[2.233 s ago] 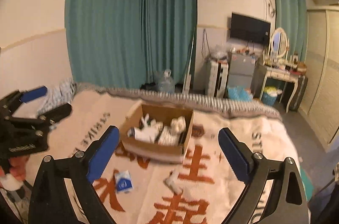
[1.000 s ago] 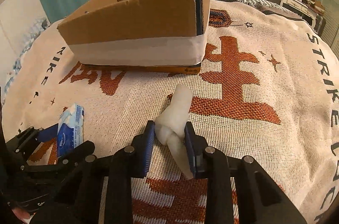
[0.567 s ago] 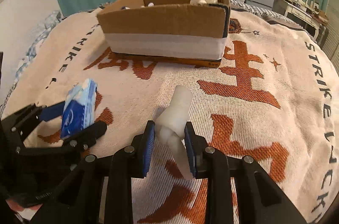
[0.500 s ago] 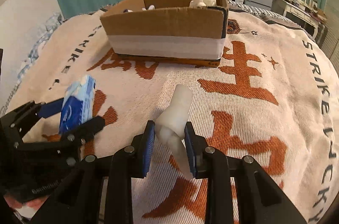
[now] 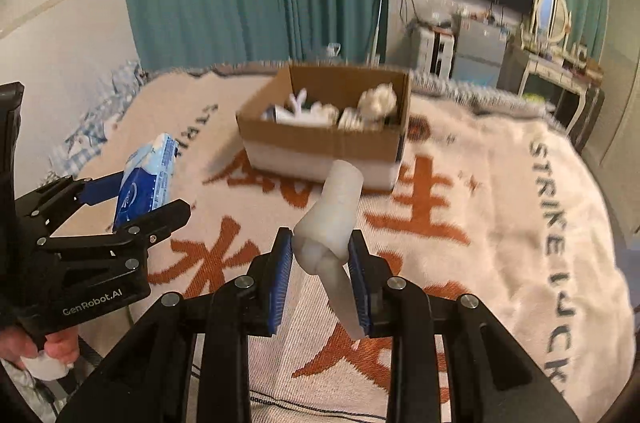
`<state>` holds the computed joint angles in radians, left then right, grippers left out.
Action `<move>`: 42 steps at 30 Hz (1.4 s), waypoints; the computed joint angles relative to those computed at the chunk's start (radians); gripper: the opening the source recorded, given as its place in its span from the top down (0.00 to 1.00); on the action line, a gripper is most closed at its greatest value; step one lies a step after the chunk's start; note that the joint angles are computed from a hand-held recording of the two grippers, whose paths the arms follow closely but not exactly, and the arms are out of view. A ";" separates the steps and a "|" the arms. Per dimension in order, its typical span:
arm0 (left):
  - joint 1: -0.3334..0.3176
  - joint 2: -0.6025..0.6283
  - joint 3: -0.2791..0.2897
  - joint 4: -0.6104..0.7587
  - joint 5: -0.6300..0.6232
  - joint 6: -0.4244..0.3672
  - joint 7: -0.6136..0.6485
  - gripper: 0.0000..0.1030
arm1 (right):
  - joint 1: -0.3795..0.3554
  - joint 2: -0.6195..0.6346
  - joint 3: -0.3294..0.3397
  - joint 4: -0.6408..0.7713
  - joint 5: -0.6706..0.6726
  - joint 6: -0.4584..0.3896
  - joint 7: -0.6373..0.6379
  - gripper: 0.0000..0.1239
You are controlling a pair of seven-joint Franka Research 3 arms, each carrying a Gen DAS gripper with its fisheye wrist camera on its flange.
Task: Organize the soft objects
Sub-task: 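Carry the tissue pack and fitting with both tools over the box, then open both tools to drop the tissue pack and fitting into the box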
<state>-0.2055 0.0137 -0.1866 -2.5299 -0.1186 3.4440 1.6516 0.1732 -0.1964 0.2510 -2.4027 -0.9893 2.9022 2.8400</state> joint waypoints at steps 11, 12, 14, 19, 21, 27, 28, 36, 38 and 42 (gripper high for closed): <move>0.008 0.016 -0.003 0.134 -0.010 0.026 0.067 0.32 | -0.044 -0.007 -0.008 0.133 0.028 -0.005 -0.101 0.78; 0.008 0.030 0.001 0.157 0.008 0.028 0.059 0.32 | -0.048 0.003 -0.010 0.150 0.021 -0.003 -0.103 0.78; -0.008 0.061 0.019 0.201 0.013 0.034 0.068 0.32 | -0.049 0.035 -0.023 0.197 0.012 -0.003 -0.124 0.78; -0.081 0.153 0.098 0.328 0.012 0.010 0.079 0.32 | -0.014 0.141 -0.083 0.323 0.018 0.007 -0.189 0.78; -0.165 0.207 0.177 0.395 -0.044 -0.002 0.125 0.32 | 0.007 0.186 -0.111 0.368 0.028 0.010 -0.215 0.78; -0.258 0.391 0.289 0.613 -0.012 -0.081 0.078 0.32 | 0.048 0.372 -0.193 0.533 0.125 0.051 -0.313 0.78; -0.268 0.430 0.305 0.658 -0.003 -0.096 0.066 0.32 | 0.051 0.400 -0.202 0.554 0.148 0.060 -0.333 0.78; -0.238 0.659 0.302 0.953 0.088 -0.255 -0.039 0.32 | -0.002 0.656 -0.181 0.769 0.430 0.063 -0.604 0.77; -0.243 0.694 0.310 1.001 0.114 -0.286 -0.063 0.32 | -0.005 0.699 -0.180 0.808 0.476 0.058 -0.648 0.77; -0.217 0.744 0.283 1.071 0.157 -0.337 -0.099 0.32 | -0.013 0.784 -0.174 0.887 0.566 0.035 -0.728 0.76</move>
<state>-0.4229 0.7577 0.0966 -1.4585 0.0380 3.1069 1.5522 0.1605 0.5876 0.0765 -1.5153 -0.4235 2.9368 2.1122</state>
